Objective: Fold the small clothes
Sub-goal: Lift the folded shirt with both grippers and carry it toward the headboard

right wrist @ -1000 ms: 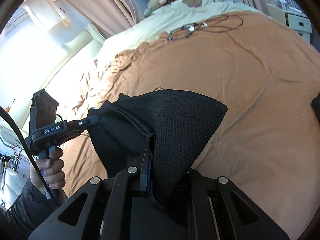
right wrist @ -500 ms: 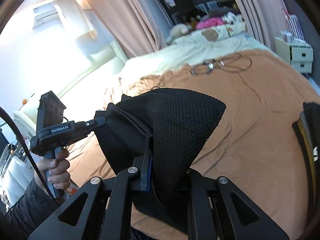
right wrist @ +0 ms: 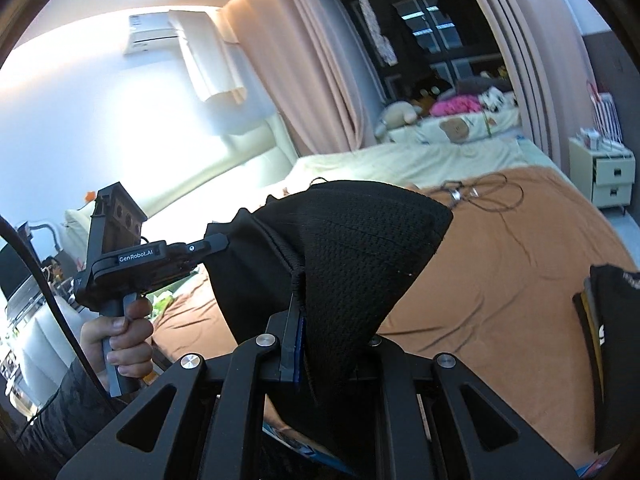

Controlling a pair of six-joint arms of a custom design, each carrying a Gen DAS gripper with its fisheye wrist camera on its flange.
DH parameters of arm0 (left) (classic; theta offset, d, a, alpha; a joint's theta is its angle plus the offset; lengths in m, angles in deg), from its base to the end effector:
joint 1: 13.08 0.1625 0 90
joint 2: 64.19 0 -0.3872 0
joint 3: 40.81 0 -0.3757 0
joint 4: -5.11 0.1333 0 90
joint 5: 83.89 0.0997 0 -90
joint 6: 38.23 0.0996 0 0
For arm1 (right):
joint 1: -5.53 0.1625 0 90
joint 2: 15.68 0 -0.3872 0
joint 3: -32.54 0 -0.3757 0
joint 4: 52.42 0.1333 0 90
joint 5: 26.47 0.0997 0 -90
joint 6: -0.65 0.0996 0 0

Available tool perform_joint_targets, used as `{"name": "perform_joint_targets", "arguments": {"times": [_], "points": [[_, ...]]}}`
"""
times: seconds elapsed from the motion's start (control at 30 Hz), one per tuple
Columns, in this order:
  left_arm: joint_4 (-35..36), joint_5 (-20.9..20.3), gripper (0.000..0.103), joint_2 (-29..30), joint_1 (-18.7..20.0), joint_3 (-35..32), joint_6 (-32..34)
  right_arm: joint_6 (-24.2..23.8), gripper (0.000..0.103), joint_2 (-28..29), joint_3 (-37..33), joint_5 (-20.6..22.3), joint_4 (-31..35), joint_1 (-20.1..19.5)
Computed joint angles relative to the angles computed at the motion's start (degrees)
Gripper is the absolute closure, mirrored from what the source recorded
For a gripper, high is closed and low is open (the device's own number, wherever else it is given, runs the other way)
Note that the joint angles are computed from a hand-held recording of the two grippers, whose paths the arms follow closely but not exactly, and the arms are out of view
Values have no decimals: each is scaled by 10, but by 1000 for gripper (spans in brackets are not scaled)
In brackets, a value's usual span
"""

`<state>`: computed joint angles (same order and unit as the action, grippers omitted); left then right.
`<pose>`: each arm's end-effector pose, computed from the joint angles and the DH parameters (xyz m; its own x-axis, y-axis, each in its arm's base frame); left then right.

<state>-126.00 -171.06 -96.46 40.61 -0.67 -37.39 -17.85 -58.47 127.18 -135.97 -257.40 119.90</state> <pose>-0.3845 -0.7567 0.2892 -0.8135 0.5794 -0.0493 0.5072 0.6656 -0.5475 0.3573 -0.5463 0.1766 -0.8716 -0.2423 0.4261 -0.4883 0.3531 -0.7981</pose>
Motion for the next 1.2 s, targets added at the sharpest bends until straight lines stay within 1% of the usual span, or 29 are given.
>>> {"name": "perform_joint_targets", "arguments": {"times": [0.17, 0.3, 0.37, 0.43, 0.5, 0.6, 0.8, 0.93, 1.03, 1.17, 1.2], "points": [[-13, 0, 92, -40, -5, 31, 3, -14, 95, 8, 2, 4, -8, 4], [-24, -4, 92, -62, 1, 48, 10, -32, 95, 27, -34, 25, 17, -2], [-21, 3, 92, -65, 5, 42, 12, -37, 95, 43, -64, 34, 40, -6], [-15, -1, 92, -66, 14, 30, 4, -41, 95, 66, -118, 36, 77, -13], [-20, -10, 92, -75, 24, 31, 4, -46, 95, 79, -142, 36, 91, -11], [-17, -2, 92, -85, 33, 27, 20, -48, 95, 94, -173, 48, 113, -15], [4, 1, 92, -91, 56, -8, 36, -51, 95, 147, -266, 66, 177, -16], [15, 1, 92, -88, 75, -37, 46, -56, 95, 179, -332, 83, 234, -20], [22, -1, 92, -78, 91, -69, 51, -65, 95, 212, -397, 92, 280, -22], [44, -9, 92, -54, 119, -137, 47, -76, 95, 262, -490, 109, 341, -26], [49, -10, 92, -48, 125, -153, 46, -78, 95, 279, -522, 114, 363, -26]]}}
